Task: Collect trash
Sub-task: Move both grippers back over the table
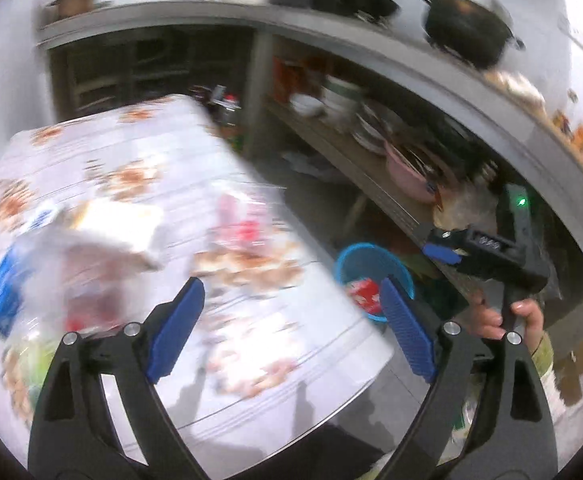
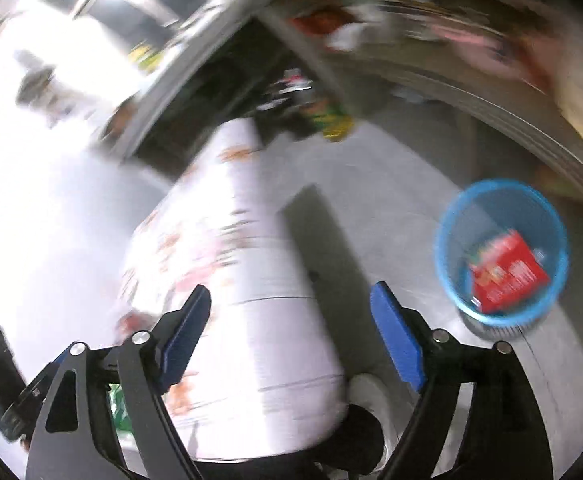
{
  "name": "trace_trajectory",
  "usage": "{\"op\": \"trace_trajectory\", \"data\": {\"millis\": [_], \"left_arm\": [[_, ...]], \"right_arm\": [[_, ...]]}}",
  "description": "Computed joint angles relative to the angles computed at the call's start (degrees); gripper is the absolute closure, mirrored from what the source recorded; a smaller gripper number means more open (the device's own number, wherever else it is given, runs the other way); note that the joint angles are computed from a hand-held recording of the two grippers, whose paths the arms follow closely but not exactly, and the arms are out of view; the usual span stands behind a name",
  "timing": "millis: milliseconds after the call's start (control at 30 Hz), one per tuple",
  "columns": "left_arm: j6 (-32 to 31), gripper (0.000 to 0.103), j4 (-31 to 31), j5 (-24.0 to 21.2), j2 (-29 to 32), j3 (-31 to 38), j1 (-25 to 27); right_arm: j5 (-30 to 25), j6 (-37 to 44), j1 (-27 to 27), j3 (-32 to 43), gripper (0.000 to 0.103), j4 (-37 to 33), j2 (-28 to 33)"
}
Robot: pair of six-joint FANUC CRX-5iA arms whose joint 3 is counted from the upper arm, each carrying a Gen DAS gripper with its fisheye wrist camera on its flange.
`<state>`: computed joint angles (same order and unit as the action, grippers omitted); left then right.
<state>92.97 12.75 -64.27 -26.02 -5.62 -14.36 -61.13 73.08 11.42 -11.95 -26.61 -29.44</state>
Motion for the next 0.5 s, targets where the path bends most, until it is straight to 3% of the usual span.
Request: {"op": "trace_trajectory", "data": {"millis": [167,300,400,500], "left_arm": [[-2.01,0.014,2.89,-2.28,-11.11,-7.13,14.8],[-7.21,0.014,8.97,-4.65,-16.66,-12.22,27.72],[-9.09,0.014,10.71,-5.29,-18.25,-14.25,32.7],[-12.56,0.014,13.3,-6.07,-18.93,-16.15,36.03]], "right_arm": [[-3.56,11.65,9.11,11.49,0.014,-5.06,8.24],[-10.61,21.28,16.33,23.44,0.01,-9.22,18.62],[-16.5,25.1,22.27,31.3,0.01,-6.76,26.61],[-20.52,24.21,28.14,38.13,0.01,0.02,33.95]]}}
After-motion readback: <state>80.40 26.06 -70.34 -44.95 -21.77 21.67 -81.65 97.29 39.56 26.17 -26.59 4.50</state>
